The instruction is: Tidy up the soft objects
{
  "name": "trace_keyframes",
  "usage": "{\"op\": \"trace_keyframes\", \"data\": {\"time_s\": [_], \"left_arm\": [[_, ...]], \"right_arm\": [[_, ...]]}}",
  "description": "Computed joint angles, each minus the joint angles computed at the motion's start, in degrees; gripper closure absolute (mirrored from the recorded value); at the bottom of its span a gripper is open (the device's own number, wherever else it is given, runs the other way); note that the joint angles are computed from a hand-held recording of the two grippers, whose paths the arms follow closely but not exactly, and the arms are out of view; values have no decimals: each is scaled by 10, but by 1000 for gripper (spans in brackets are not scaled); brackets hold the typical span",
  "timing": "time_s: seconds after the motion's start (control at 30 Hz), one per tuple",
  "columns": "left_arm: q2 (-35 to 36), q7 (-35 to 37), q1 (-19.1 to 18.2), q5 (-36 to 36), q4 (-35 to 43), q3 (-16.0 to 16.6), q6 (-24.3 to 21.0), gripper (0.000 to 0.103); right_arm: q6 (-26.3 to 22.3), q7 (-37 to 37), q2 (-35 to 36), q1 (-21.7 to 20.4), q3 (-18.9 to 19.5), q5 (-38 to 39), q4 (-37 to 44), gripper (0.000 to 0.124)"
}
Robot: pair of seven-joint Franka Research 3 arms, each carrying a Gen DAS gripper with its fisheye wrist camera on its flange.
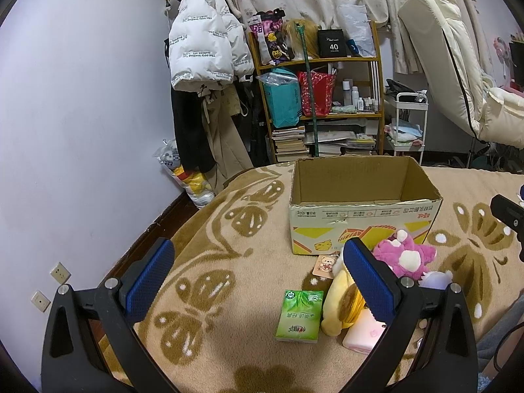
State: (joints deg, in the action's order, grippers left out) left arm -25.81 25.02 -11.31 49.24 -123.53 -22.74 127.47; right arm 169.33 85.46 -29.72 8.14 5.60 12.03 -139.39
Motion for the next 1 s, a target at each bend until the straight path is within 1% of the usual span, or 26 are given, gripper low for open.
{"op": "trace_keyframes", "data": {"time_s": [0.2,1.0], "left_arm": [[-1,1,-1,-1,-1,1,1,1],[0,-3,0,3,-1,0,3,1]], "right_arm": [[7,0,2,-1,3,-4,-1,21],[1,3,2,0,1,-4,2,21]]}}
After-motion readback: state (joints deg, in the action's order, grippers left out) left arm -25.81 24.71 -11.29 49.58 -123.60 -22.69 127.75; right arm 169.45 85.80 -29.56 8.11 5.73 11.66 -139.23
